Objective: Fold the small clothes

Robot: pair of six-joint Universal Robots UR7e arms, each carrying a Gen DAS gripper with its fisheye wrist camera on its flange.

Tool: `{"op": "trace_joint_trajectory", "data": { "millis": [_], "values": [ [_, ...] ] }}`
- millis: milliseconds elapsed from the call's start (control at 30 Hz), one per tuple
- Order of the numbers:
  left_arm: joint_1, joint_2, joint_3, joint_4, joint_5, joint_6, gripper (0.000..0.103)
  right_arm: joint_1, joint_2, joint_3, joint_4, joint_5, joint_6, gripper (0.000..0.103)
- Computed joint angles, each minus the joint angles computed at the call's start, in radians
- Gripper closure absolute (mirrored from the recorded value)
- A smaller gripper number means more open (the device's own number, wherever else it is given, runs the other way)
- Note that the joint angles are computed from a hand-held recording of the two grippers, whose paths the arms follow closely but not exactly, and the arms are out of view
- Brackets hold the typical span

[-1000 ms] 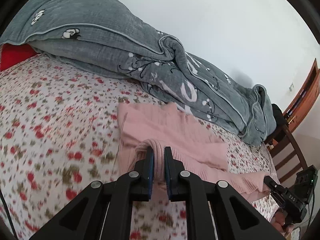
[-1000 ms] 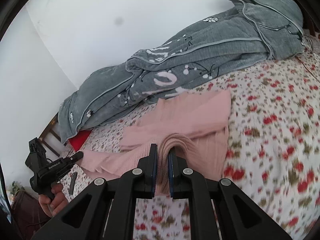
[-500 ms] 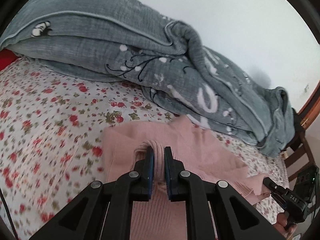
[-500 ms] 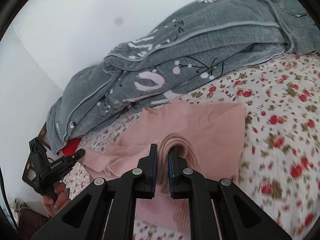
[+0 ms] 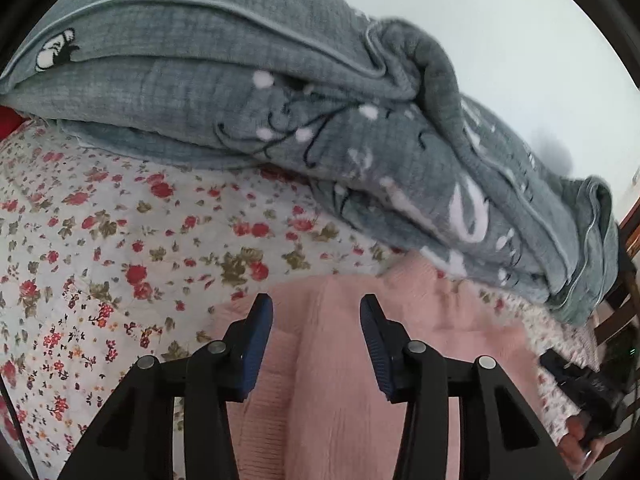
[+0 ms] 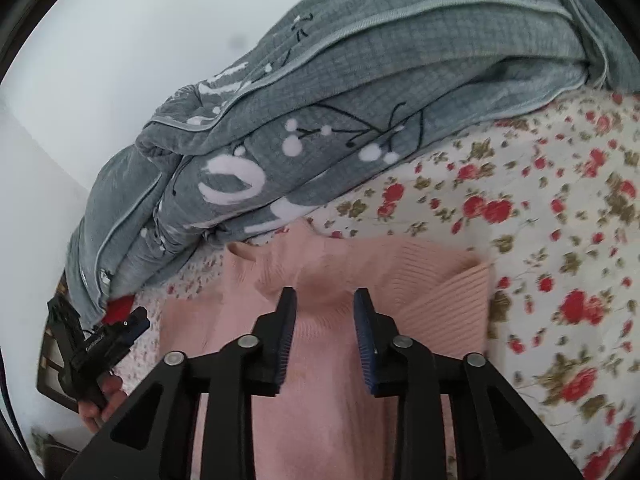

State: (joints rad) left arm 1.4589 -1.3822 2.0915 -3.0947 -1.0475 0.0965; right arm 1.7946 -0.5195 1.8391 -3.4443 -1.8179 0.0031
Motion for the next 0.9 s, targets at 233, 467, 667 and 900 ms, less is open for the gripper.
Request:
{"op": "trace_joint_trajectory", "data": {
  "millis": [233, 467, 667, 900],
  "values": [
    [-0.006, 0.062, -0.06, 0.116, 0.067, 0.022, 0.06, 0.014, 0.028, -0.052, 0.061, -0.089, -0.065, 0.063],
    [0.009, 0.117, -0.115, 0.206, 0.112, -0.018, 0.085, 0.014, 0.098, -0.174, 0.206, -0.179, -0.064, 0.068],
    [0.016, 0.089, -0.113, 0.183, 0.037, -0.011, 0.093, 0.056, 0.132, -0.196, 0.137, -0.233, -0.207, 0.098],
    [0.047, 0.072, -0.141, 0.136, -0.095, 0.022, 0.096, 0.032, 0.095, -0.142, -0.031, -0.146, -0.24, 0.098]
  ]
}}
